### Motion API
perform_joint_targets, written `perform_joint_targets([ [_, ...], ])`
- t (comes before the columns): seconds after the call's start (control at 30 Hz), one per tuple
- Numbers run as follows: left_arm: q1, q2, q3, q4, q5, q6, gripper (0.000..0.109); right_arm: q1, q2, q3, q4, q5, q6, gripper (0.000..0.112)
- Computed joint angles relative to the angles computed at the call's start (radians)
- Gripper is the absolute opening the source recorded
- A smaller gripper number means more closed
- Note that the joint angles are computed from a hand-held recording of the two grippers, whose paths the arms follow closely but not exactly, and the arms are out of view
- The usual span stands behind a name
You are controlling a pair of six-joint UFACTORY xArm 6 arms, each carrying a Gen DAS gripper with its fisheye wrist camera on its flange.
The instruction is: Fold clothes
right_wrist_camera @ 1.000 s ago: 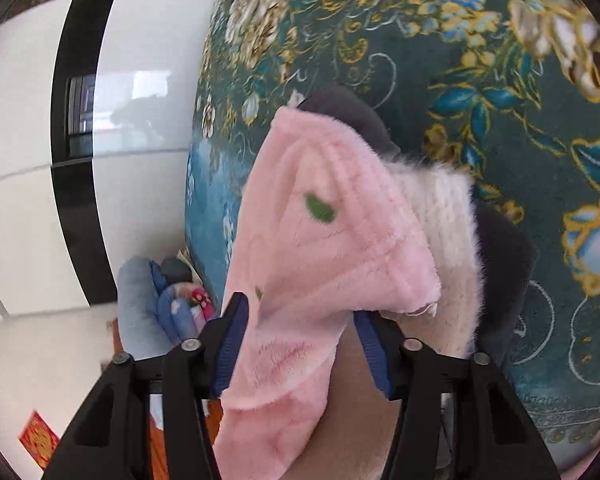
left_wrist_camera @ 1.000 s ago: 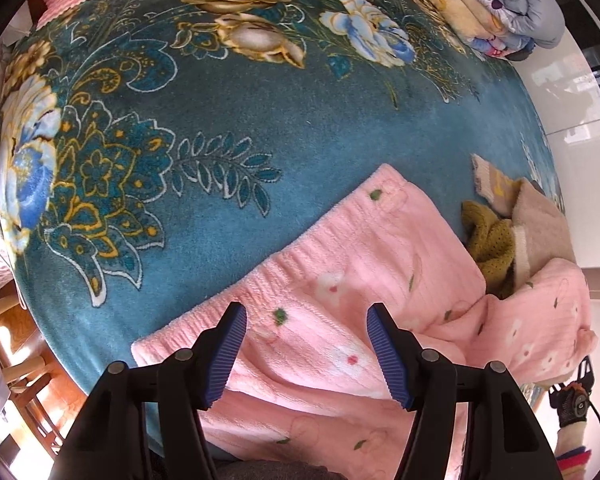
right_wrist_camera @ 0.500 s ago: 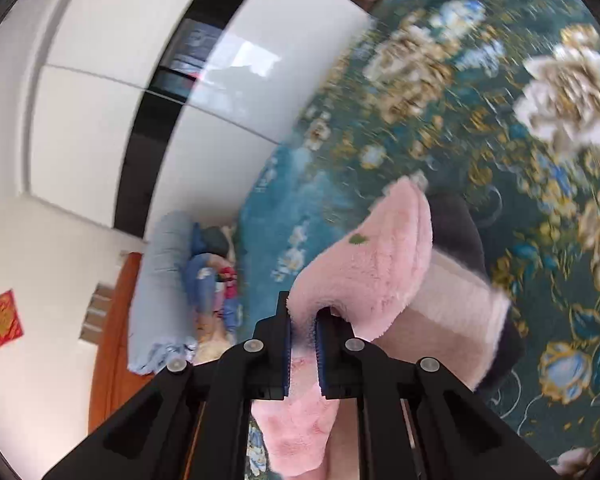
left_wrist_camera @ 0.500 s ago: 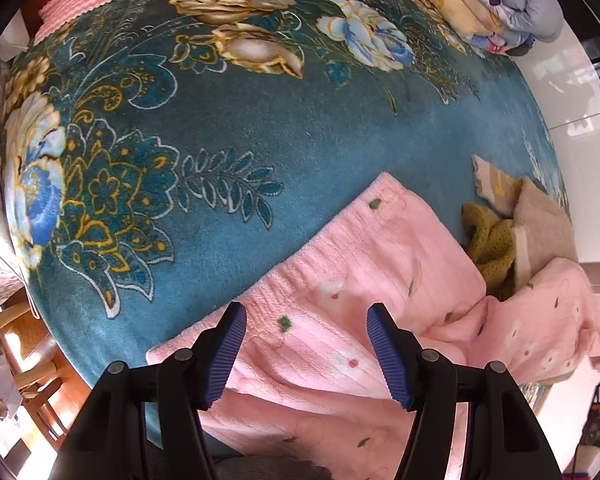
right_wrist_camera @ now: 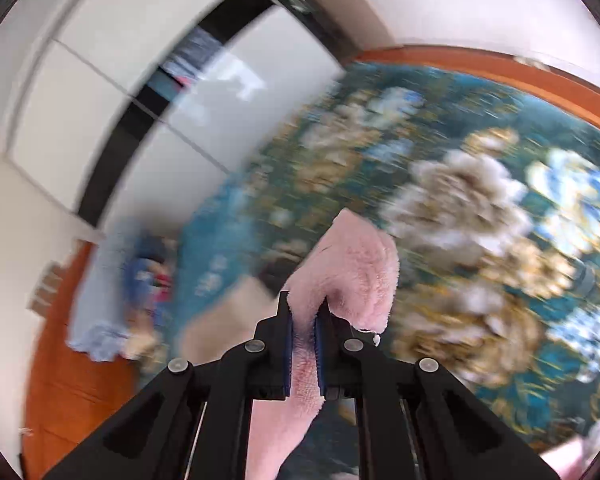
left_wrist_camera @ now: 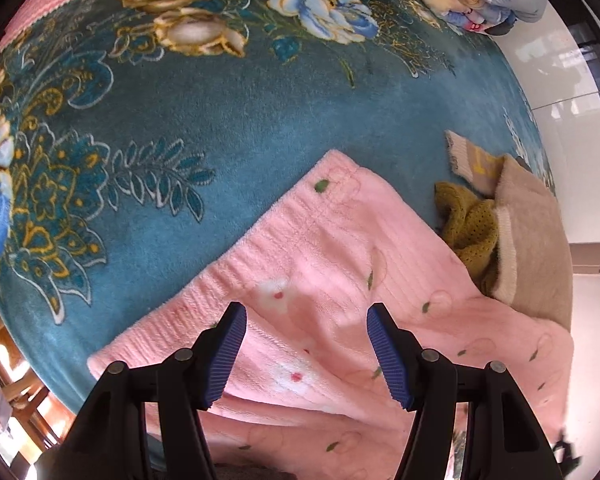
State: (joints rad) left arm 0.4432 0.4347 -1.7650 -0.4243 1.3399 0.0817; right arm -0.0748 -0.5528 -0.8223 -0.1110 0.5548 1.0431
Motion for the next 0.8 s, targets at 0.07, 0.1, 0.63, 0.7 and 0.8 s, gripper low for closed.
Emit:
perform_joint_targets([
  [0.07, 0.001, -0.004, 0.014, 0.007, -0.007, 0.0, 0.067, -0.017, -0.03, 0.08, -0.011, 0.051, 0.051, 0.009],
  [0.1, 0.004, -0.005, 0.016, 0.006, -0.007, 0.001, 0.067, -0.026, -0.043, 0.118, -0.012, 0.063, 0.076, 0.009],
  [0.63, 0.05, 0.027, -0.016, -0.075, 0.002, 0.025, 0.067, -0.017, -0.076, 0.207, -0.137, 0.325, 0.28, 0.041],
  [0.7, 0.047, 0.053, -0.056, -0.088, 0.018, 0.017, 0.067, -0.017, -0.101, 0.2, -0.166, 0.373, 0.332, 0.041],
  [0.8, 0.048, 0.086, -0.114, -0.119, 0.027, -0.001, 0.067, -0.008, -0.132, 0.176, -0.212, 0.404, 0.404, 0.043],
])
